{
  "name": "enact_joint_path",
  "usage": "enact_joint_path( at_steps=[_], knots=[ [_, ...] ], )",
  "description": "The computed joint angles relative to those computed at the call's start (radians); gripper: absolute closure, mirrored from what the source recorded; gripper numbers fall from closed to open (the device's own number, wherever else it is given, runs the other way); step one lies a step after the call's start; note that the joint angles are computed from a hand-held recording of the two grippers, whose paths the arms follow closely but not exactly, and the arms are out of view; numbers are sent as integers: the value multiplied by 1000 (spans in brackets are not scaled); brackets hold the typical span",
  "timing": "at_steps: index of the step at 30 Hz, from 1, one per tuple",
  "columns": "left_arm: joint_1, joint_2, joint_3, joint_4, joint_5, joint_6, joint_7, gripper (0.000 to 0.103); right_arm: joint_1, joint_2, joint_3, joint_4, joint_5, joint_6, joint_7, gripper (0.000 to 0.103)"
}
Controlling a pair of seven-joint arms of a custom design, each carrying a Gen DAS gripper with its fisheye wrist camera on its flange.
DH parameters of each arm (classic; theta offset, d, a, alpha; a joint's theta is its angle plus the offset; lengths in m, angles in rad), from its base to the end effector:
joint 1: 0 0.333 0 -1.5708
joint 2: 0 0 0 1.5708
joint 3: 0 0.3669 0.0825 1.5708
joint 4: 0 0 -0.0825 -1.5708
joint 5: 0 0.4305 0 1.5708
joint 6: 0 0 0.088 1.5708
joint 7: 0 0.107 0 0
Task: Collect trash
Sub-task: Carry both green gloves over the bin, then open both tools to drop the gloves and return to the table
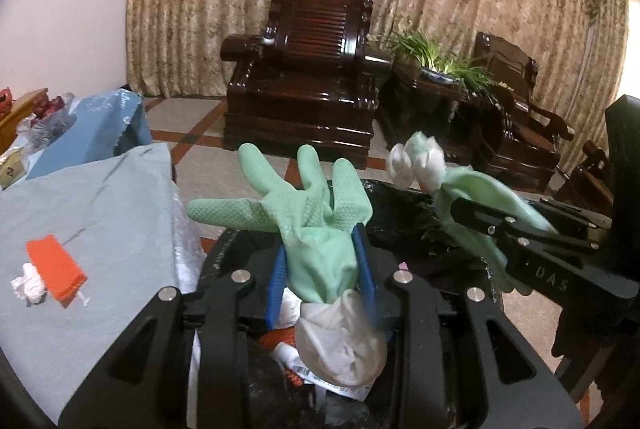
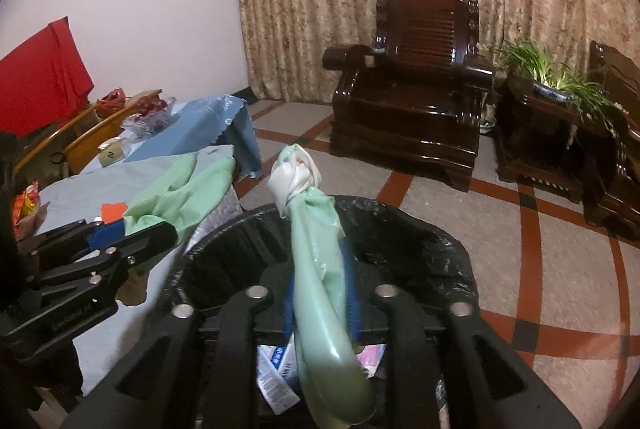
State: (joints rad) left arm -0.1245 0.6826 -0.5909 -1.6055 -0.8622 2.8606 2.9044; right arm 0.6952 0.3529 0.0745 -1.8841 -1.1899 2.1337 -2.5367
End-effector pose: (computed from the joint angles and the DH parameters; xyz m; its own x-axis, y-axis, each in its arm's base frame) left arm 0.6809 -0.4119 0.3424 -0.8834 -0.4512 0.1262 -0.3614 0.4850 -0.7963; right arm 0.5239 0.4463 0.3532 -0.5687 -0.8138 -0.1193 -0.4381 0.4225 -0.7935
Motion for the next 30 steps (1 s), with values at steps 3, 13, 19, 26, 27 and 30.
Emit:
enact_joint_path(
  at_steps=[3,13,19,26,27,30],
  knots=[
    [-23,17,29,29,26,-30,-54,47,1,-2,1,-7,27,-35,-10,51],
    [99,-16,-60,-43,-72,86,73,15,29,-9,16,5,-4,-112,60,6],
    [189,-61,-89,-95,-159,136,118,11,47,48,10,104,-36,-101,5,6],
    [252,-89,-75,-108,-262,170,170,11,80,183,-31,299,-33,-31,-105,6],
    [254,-93,-67,-108,-270,175,173,11,85,207,-41,335,-26,-16,-130,6],
    [269,-96,-43,-104,-295,191,186,11,106,272,-72,430,-4,9,-187,6]
  ],
)
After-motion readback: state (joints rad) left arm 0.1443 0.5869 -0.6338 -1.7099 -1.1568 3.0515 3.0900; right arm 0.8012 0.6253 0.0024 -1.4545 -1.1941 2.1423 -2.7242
